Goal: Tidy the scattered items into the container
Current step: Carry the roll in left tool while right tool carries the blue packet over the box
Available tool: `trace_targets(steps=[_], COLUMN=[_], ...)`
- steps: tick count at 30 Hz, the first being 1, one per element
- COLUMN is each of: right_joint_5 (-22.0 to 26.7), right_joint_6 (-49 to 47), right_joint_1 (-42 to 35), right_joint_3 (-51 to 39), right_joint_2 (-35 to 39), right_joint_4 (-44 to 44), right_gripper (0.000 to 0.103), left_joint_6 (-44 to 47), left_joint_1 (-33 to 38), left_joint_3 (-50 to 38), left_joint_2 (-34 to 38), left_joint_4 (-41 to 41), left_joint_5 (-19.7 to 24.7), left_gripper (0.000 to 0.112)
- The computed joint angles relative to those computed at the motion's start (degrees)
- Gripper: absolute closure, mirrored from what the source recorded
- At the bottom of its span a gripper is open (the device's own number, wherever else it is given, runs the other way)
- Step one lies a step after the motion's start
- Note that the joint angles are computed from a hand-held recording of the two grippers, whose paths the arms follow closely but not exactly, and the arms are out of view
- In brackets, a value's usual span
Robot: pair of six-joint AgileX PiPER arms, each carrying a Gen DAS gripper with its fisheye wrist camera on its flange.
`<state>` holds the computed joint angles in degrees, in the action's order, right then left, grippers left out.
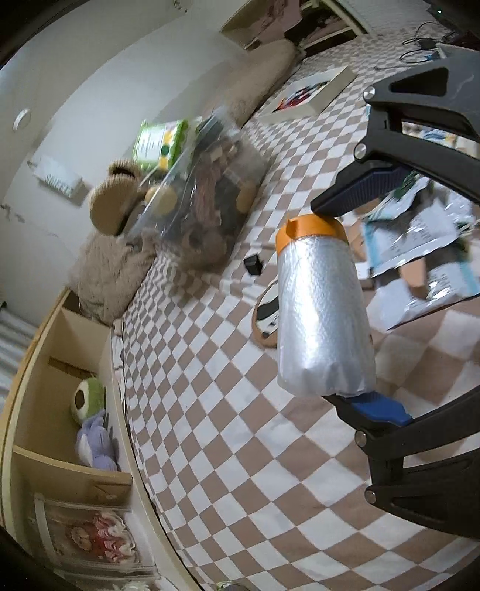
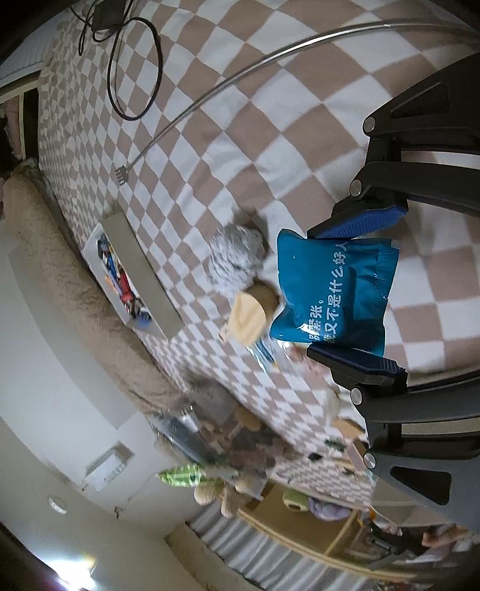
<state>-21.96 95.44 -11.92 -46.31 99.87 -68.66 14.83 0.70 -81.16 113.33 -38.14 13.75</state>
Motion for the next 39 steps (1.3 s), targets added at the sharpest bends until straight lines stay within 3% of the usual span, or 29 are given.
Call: trace_targets(steps=[6, 9, 13, 16, 19, 26, 39], right_joint_5=[-3.70, -4.48, -3.11, -1.99, -2.68, -3.06, -1.21], right_joint_6=[-5.88, -6.54, -6.13, -6.07, -4.12, 0.45, 13.51], right_joint_1=[0.63, 1.81, 4.91, 7.42, 9.14, 12.25, 17.61], right_joint_3=[6.02, 7.98, 8.82, 9.16, 9.62, 11.26, 14.69], right_joint_2=[-5.24, -7.55, -11.15, -13.94, -16.26, -21.91, -31.32], right_joint_4=[6.79, 7.34, 5.87, 5.10, 3.04, -2.84, -18.64], right_gripper=[0.047, 0.047, 0.047, 0.047, 0.047, 0.047, 0.047], left_joint_6=[24.20, 36.39, 45.93, 50.83, 51.50, 48.43, 42.94], left_joint_1=[-0.84, -0.80, -2.66, -3.20, -3.04, -4.10, -11.00], left_joint_3=[8.87, 12.12, 16.29, 19.07, 21.14, 24.78, 30.66], left_joint_2=[-6.27, -8.86, -13.18, -16.23, -18.77, -24.87, -34.02], left_joint_4=[-22.37, -34.18, -41.69, -45.67, -45.83, -41.39, -32.38], left_joint_5=[-1.62, 0.39, 0.10, 2.74, 6.73, 11.39, 13.57], left_gripper=[0.025, 0.025, 0.025, 0.025, 0.025, 0.025, 0.025])
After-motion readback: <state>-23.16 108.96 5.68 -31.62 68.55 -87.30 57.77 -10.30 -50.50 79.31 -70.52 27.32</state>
